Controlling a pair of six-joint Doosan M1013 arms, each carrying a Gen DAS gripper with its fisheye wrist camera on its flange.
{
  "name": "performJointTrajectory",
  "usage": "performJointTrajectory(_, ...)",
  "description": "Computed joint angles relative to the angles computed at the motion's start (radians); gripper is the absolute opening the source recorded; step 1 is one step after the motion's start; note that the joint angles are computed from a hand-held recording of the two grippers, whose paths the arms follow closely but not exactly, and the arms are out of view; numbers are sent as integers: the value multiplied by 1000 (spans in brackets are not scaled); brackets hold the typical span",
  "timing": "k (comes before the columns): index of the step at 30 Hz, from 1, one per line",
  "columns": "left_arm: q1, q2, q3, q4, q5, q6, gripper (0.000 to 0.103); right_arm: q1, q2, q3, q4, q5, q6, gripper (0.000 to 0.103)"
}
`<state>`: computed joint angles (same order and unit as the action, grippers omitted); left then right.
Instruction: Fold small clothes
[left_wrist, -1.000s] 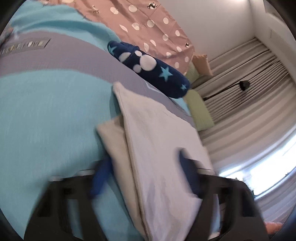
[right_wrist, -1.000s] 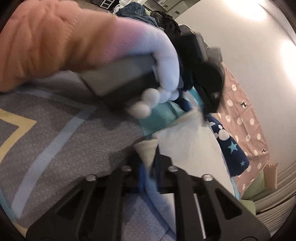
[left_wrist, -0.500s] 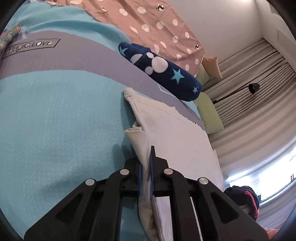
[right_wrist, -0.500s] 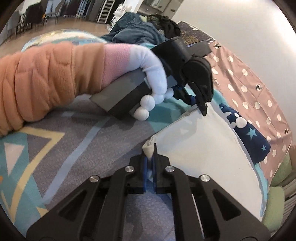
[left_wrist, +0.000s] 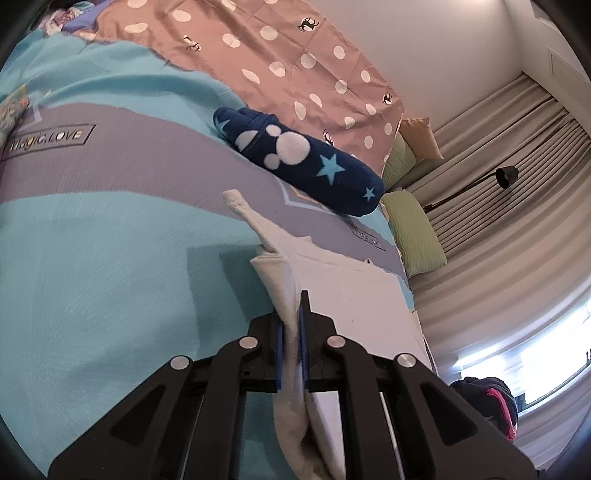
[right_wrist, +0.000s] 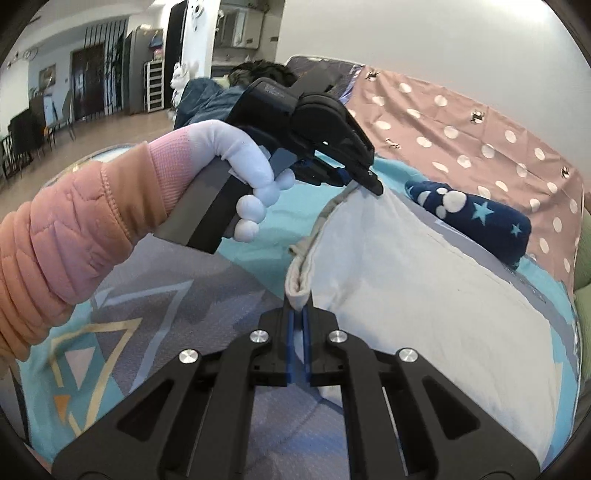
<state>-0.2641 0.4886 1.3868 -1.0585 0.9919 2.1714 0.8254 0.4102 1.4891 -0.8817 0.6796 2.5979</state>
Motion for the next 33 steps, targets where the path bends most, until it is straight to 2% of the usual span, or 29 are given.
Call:
performJointTrajectory(9,-38,-30,-20,81,-35,-73,7,5,-66,80,-122,-33,187,3)
performJointTrajectory(18,-100,-59,-50,179,-67,-154,7,-20,-164,203,-274,-123,505,3)
performJointTrajectory(26,-192,-66,-103,286,-83,-241,7,-28,-258,329,-501,-107,849,3)
performJointTrajectory(33,-304,-30,-186,416,-58,-337,7,-41,-347,456,-596,-39,1086,3)
